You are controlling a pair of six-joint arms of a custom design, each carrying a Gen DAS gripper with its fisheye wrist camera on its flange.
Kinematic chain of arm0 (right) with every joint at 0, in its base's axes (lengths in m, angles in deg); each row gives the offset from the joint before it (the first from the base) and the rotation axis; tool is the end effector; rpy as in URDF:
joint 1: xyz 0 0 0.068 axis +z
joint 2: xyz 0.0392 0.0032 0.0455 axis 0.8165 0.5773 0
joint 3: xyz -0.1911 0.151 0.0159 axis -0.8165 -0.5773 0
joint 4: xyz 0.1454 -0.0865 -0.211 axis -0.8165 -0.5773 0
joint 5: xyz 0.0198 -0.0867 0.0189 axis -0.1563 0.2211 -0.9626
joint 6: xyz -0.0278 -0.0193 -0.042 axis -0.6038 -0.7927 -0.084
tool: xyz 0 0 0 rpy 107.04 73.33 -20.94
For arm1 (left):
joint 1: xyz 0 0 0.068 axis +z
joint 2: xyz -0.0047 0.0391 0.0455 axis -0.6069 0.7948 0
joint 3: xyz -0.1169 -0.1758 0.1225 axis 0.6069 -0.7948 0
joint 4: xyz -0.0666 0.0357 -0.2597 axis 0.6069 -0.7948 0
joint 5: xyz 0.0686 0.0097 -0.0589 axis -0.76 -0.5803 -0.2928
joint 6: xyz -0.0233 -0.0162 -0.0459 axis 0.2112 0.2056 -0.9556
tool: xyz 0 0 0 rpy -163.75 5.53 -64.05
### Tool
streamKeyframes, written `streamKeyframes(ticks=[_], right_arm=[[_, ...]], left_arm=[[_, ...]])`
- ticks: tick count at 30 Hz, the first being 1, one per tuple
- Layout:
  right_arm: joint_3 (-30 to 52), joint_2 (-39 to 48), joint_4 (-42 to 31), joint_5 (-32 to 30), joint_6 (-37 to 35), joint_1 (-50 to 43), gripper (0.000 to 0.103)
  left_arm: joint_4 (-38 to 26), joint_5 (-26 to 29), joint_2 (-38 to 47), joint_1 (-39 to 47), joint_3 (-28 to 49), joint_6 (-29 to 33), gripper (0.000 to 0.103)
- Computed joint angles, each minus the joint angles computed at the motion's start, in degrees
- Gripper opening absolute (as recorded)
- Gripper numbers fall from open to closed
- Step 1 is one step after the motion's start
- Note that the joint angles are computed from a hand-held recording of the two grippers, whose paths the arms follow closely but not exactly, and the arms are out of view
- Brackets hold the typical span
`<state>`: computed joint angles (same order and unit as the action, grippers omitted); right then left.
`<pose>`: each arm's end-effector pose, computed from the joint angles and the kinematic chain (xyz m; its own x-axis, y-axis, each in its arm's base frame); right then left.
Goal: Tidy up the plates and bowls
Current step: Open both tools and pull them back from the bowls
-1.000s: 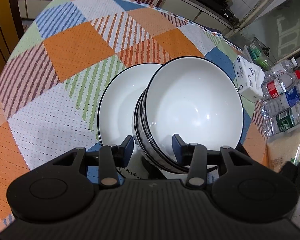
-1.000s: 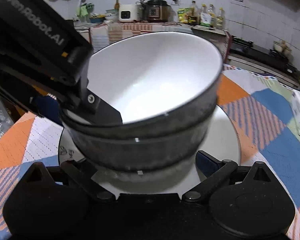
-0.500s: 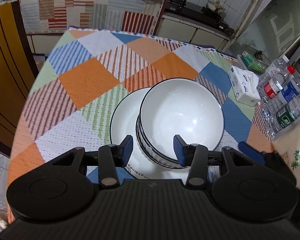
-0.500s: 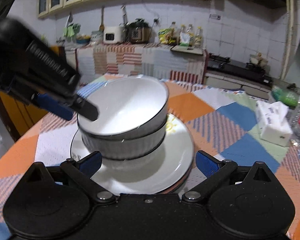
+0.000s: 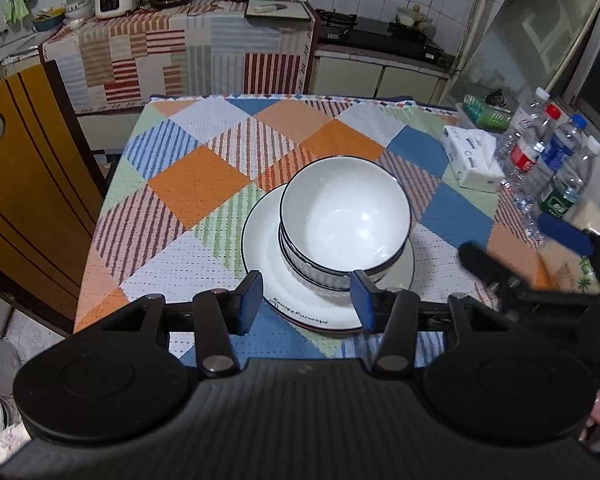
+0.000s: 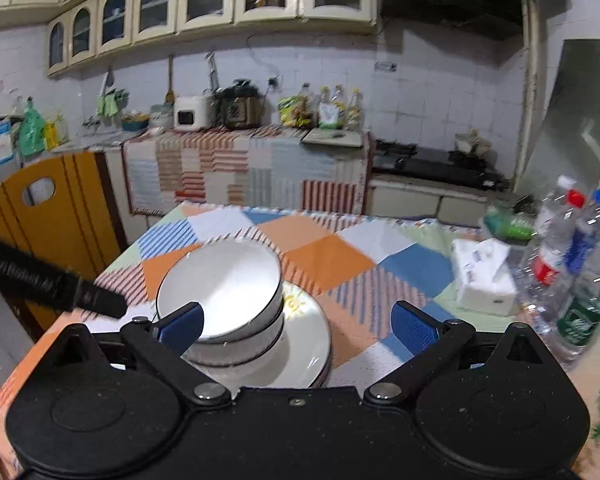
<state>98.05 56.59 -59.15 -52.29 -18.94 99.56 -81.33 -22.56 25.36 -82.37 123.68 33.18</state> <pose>0.1858 0.1677 0.2022 -0.4787 -0.1994 -0.8551 -0.3734 0.9276 -0.0073 0.1611 -0.1402 0.2281 -0.7536 -0.1447 -0.6412 -0.0670 0.9873 -0.1441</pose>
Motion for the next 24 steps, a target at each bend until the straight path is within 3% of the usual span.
streamKeyframes(ticks=[9,20,24], right_arm=[[6.0,-9.7,-18.6,1.9,6.5,2.1,0.102],[14.1,-5.6,-38.8,8.3,16.4,7.3,0.102],[15.4,-5.2,-41.8,9.0,18.3,8.3,0.102]], left_arm=[[-9.6,-5.4,-6.3,-8.5,-0.6,-8.8,0.055],[-20.5,-12.1,-9.2,-18.9,1.0,-20.8,0.07],[-21.8,-13.6,-9.2,-21.4,1.2,-22.8,0.082]])
